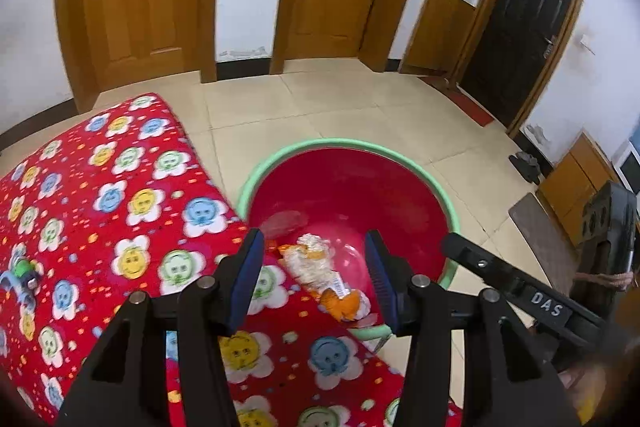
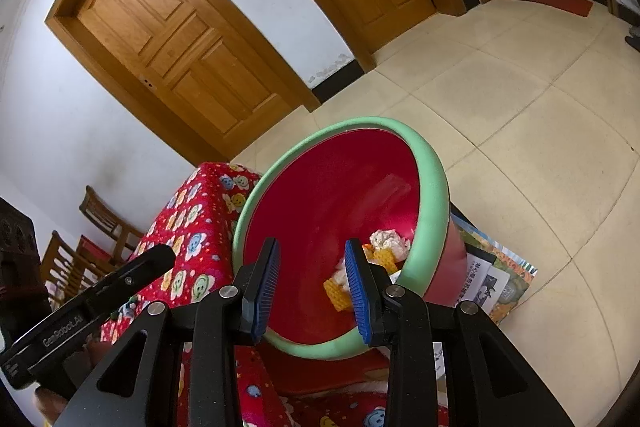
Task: Collect trash
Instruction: 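Move both grippers back over the table toward the blue plastic piece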
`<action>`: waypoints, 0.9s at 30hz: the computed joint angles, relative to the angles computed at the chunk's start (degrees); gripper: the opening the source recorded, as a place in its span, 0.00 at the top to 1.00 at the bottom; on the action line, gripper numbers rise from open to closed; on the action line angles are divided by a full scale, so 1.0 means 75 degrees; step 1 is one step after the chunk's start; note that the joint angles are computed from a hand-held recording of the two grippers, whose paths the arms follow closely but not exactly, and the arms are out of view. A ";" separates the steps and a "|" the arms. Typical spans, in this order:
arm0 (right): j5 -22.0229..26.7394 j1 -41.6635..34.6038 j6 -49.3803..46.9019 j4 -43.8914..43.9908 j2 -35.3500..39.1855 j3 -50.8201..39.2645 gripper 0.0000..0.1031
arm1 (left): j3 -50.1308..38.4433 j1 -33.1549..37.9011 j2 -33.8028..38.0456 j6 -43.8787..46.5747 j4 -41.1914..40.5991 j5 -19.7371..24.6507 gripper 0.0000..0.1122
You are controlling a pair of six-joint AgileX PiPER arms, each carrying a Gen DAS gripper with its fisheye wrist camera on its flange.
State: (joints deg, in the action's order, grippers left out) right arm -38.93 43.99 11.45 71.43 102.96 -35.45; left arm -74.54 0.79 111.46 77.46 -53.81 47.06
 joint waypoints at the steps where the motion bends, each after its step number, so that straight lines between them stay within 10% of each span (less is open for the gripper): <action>1: -0.0007 0.0021 -0.0067 0.0047 -0.0017 -0.0018 0.67 | -0.0035 0.0061 0.0010 -0.0049 0.0025 0.0015 0.54; 27: 0.0513 0.0242 -0.2952 0.1774 0.0301 -0.1708 0.60 | -0.3114 0.2430 0.1867 -0.2270 0.1025 0.0152 0.54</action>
